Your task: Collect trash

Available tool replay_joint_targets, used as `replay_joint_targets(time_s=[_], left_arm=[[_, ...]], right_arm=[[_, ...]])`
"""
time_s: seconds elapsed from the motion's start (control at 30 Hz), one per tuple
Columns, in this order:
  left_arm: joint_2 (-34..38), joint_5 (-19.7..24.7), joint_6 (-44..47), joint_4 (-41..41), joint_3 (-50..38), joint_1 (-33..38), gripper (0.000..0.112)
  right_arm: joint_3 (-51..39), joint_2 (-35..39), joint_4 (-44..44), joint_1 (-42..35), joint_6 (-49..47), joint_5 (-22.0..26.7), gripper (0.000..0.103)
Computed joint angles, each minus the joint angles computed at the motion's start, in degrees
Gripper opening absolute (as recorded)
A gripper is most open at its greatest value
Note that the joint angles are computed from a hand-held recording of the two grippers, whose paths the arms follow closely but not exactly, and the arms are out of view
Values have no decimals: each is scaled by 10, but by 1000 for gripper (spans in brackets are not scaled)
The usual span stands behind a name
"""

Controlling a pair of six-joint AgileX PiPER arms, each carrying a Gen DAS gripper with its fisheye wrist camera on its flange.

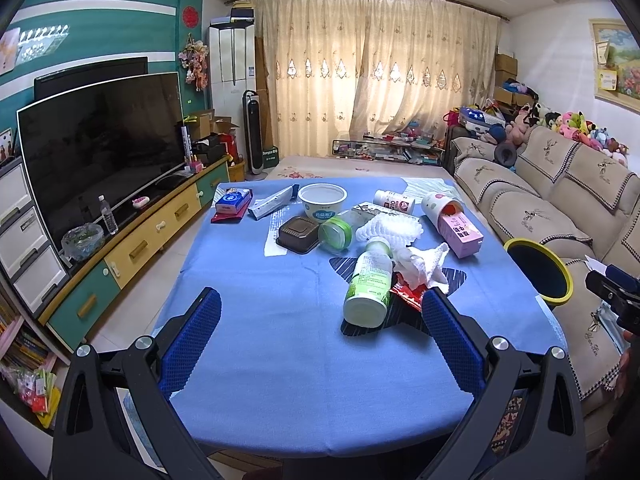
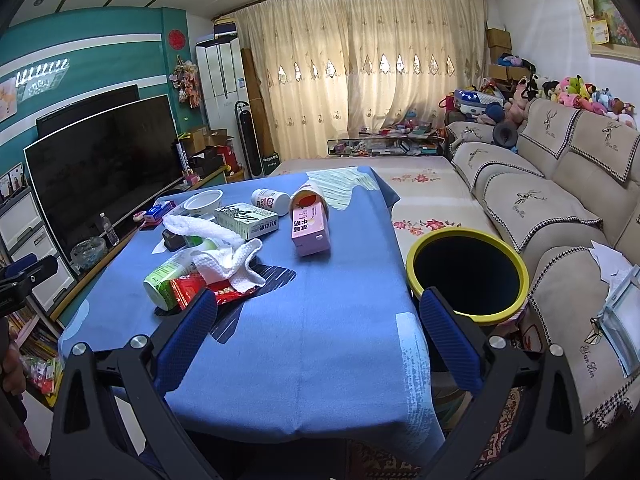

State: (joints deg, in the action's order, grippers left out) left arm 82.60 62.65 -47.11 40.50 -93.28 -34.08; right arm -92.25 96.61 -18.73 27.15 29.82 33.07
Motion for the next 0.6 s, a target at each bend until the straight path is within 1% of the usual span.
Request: replay_joint_targets(time_s=[0.6], left_arm=[[4,-3,6,-6,-3,4,99]], right_arm=[[-2,1,10,-4,-8,1,97]])
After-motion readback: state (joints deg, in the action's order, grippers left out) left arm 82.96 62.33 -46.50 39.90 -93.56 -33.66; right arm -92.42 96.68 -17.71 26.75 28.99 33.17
